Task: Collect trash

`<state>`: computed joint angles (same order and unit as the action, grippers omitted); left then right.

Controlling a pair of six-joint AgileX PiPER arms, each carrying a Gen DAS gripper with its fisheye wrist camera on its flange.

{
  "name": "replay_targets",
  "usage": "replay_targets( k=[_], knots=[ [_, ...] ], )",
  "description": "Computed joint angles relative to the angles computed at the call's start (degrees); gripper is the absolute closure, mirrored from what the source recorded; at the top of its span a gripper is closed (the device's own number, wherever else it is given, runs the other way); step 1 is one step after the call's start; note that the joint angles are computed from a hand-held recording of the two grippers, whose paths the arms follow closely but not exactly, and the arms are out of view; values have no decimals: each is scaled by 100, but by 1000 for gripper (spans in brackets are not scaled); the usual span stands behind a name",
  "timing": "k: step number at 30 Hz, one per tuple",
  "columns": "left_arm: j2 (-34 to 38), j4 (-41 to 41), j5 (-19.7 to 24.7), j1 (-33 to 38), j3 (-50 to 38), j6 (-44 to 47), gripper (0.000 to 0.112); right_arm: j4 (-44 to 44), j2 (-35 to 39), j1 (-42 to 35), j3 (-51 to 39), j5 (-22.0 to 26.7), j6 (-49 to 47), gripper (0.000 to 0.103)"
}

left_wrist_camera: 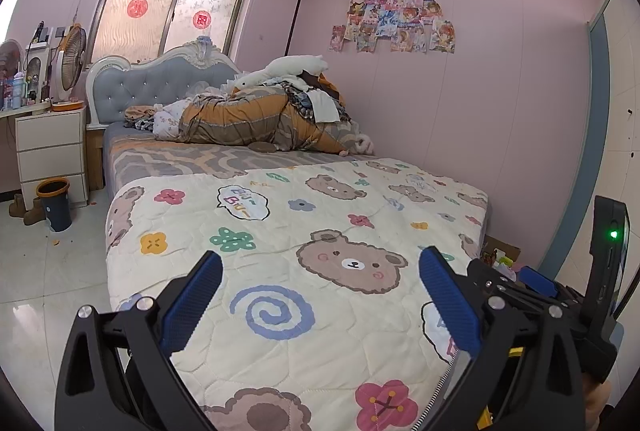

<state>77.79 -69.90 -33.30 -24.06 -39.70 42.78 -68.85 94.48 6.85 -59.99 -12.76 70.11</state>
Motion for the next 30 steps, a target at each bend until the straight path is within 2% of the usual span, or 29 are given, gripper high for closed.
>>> replay_targets(
  k=[22,30],
  knots=[
    [66,-8,112,67,0,-78,17,219,57,11,96,-41,-211,10],
    [36,-137,170,67,-3,27,17,-186,75,6,35,-30,211,10]
  ],
)
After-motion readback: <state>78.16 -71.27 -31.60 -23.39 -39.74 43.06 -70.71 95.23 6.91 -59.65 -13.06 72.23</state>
